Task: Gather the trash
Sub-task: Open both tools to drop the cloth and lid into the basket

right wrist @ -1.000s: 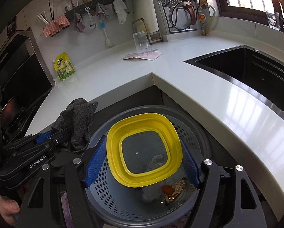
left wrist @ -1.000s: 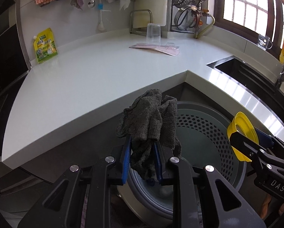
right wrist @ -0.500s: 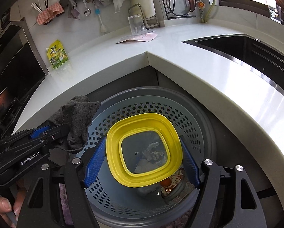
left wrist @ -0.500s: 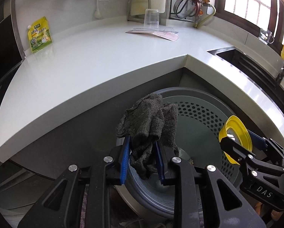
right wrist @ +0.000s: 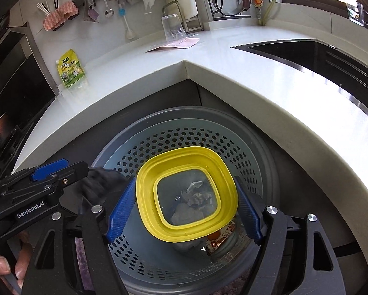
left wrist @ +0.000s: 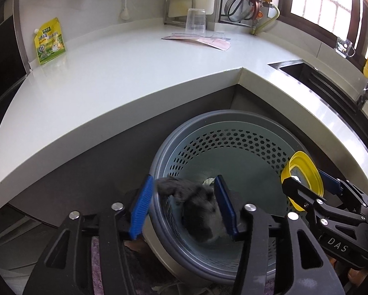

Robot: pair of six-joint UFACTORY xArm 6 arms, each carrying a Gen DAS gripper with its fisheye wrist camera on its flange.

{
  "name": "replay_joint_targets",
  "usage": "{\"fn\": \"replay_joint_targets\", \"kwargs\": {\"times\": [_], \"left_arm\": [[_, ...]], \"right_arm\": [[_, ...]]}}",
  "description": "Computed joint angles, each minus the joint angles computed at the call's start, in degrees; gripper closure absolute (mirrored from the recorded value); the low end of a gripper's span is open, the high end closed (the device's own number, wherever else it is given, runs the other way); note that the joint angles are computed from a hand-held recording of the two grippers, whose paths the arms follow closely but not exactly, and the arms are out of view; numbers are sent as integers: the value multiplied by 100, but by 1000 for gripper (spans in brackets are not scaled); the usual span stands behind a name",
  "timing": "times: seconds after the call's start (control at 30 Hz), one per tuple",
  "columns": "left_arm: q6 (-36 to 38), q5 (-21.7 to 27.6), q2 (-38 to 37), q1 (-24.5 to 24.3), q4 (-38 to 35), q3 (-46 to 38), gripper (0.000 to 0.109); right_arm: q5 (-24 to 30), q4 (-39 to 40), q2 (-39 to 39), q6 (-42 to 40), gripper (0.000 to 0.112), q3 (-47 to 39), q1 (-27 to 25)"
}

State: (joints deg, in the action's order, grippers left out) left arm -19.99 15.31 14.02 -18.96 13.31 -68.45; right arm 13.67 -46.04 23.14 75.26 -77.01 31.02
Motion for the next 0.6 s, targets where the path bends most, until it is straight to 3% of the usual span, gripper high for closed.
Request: {"fn": "replay_joint_targets", "kwargs": {"times": [0.6], "left_arm": [[-335, -43, -49, 58, 301, 74, 41]], "right_arm": [[129, -276, -65, 309, 34, 69, -11]]}}
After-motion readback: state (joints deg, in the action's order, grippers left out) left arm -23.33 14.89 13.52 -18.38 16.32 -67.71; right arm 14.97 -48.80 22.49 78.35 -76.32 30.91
